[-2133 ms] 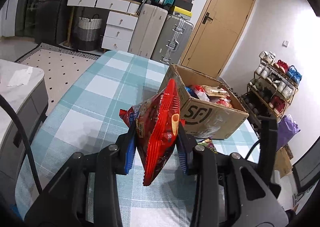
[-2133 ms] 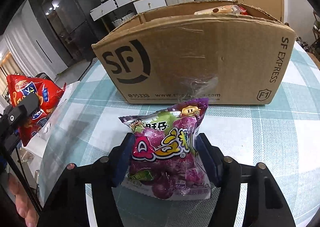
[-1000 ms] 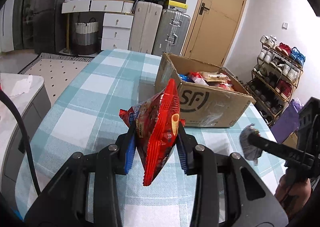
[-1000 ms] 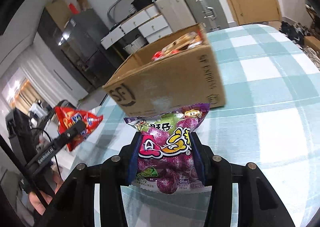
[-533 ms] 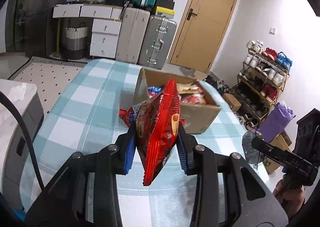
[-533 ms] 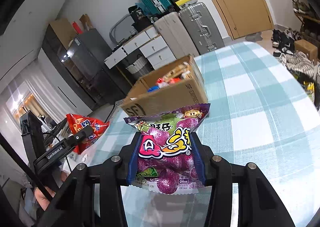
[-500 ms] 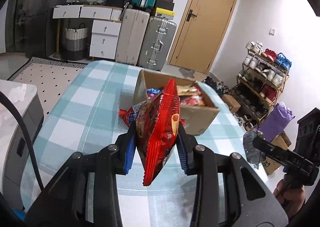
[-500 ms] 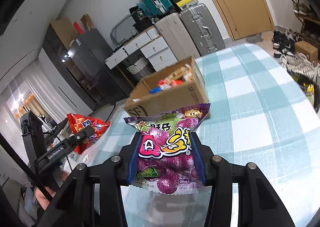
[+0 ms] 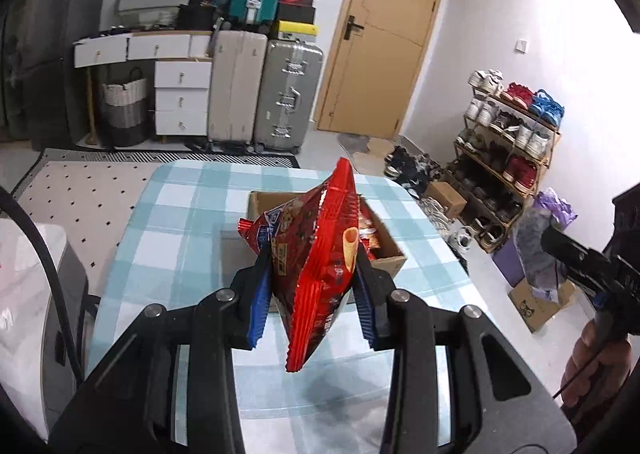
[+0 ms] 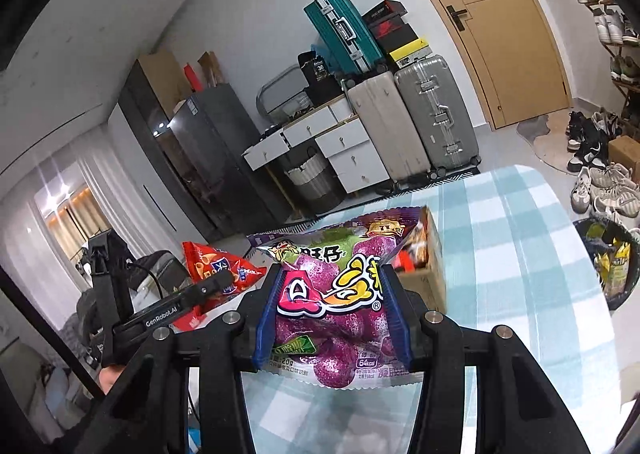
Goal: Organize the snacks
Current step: 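Carry the red chip bag and purple candy bag over the box and open both tools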
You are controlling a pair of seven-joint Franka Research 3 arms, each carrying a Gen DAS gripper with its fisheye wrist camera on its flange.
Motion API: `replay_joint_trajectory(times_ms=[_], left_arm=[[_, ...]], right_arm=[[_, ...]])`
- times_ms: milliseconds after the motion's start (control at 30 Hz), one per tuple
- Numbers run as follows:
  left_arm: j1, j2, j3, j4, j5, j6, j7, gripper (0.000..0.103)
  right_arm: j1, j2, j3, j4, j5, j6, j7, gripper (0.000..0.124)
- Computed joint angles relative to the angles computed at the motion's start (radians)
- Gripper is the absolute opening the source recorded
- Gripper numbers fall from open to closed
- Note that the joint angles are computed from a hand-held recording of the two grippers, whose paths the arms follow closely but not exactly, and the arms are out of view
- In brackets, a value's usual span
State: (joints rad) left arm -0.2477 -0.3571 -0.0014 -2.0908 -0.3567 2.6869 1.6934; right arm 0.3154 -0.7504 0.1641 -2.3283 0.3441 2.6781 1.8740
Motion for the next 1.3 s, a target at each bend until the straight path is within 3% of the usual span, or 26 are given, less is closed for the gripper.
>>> replay_joint_trajectory(times_ms=[233,500,733,867,933,1300], left_arm=[[0.025,0.108,-0.027,0.213,0.008,-0.141,-0.008,0.033],[0.108,0.353,-0.112,0.538,0.067,-0.292,-0.079,0.034],[0.158,0.591,-0.182,0.815,0.08,-0.396,-0.133,0.034],[0.203,0.701,-0.217,0.919,0.004,-0.452,-0.158,0.034],[0.197,0.739,-0.218,0.955,0.046,-0.463,-0.174,0.034],[0.164,0.89,-0.23,1.071,0.203,-0.499,-0.171,0.034]], right_arm=[[-0.024,0.143,-0.024,0.208,-0.035,-0.047,-0.04,0.047],[-0.075,0.379,-0.007,0.481,-0.127,-0.152,-0.01,0.047],[-0.054,0.62,-0.026,0.695,-0.211,-0.243,0.013,0.047],[-0.03,0.721,-0.051,0.753,-0.207,-0.291,0.029,0.047],[-0.017,0.777,-0.056,0.792,-0.263,-0.331,0.043,0.047],[0.005,0.858,-0.09,0.774,-0.237,-0.303,-0.008,0.048]])
